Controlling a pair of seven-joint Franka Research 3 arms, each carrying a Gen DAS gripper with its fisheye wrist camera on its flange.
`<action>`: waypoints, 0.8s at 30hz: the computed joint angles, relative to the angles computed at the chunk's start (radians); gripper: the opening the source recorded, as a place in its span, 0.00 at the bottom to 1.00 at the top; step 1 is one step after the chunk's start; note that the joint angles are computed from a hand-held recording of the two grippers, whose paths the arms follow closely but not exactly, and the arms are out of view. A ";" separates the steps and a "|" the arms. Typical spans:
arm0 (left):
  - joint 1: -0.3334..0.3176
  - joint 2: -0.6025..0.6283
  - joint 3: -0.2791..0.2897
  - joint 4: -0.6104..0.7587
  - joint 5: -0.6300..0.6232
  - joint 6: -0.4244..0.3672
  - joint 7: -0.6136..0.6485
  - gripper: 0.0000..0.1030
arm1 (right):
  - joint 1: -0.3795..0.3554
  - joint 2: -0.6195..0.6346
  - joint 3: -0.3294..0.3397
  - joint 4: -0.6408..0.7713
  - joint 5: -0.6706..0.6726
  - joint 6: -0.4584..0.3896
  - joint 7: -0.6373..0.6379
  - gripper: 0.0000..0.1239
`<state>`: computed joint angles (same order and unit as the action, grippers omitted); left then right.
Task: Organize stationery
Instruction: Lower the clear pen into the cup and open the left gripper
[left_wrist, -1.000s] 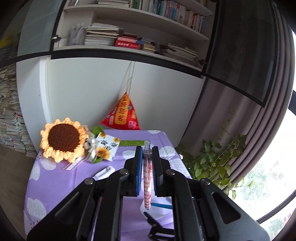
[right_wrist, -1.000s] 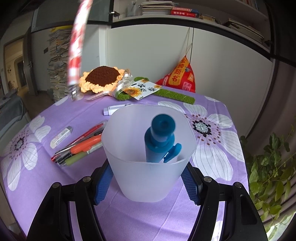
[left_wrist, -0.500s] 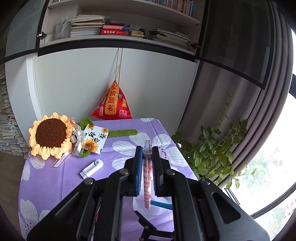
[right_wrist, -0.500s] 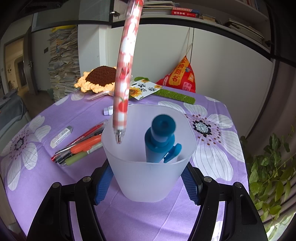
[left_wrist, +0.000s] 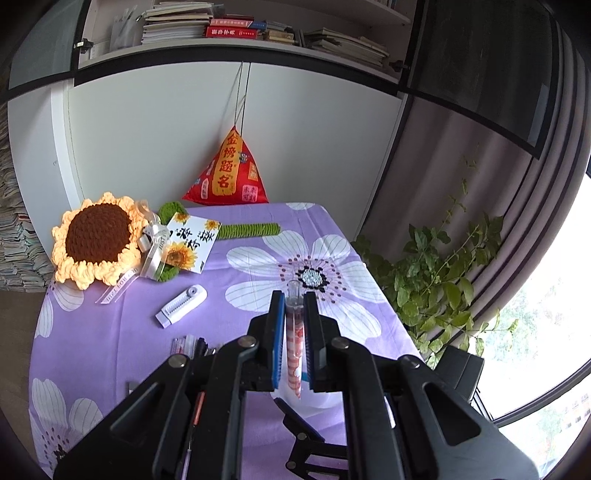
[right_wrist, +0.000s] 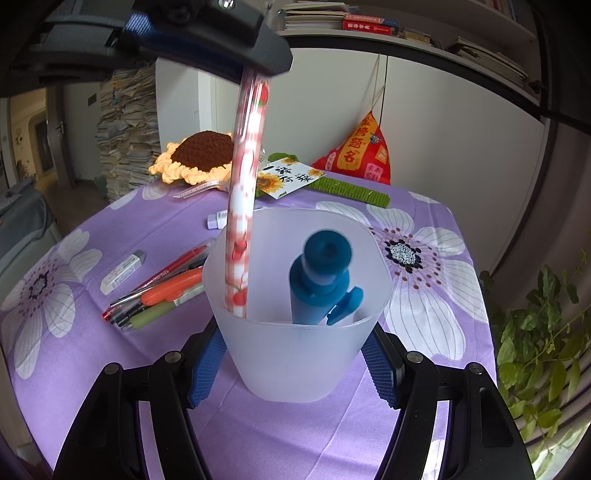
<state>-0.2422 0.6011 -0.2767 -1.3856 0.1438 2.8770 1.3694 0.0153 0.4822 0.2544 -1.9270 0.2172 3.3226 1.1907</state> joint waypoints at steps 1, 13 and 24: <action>0.005 0.002 -0.007 -0.002 -0.005 -0.006 0.004 0.08 | 0.000 0.000 0.000 0.000 0.000 0.000 0.000 0.57; 0.064 0.007 -0.072 0.001 -0.122 -0.088 0.062 0.26 | -0.003 0.000 0.002 -0.001 -0.004 -0.001 0.002 0.57; 0.001 -0.089 0.115 -0.114 0.019 0.032 -0.175 0.26 | -0.001 -0.002 0.001 -0.004 -0.004 0.000 0.003 0.57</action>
<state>-0.2410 0.5122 -0.1612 -1.4999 0.1632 2.9093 1.1941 0.0147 0.4798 0.2552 -1.9306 0.2131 3.3230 1.1942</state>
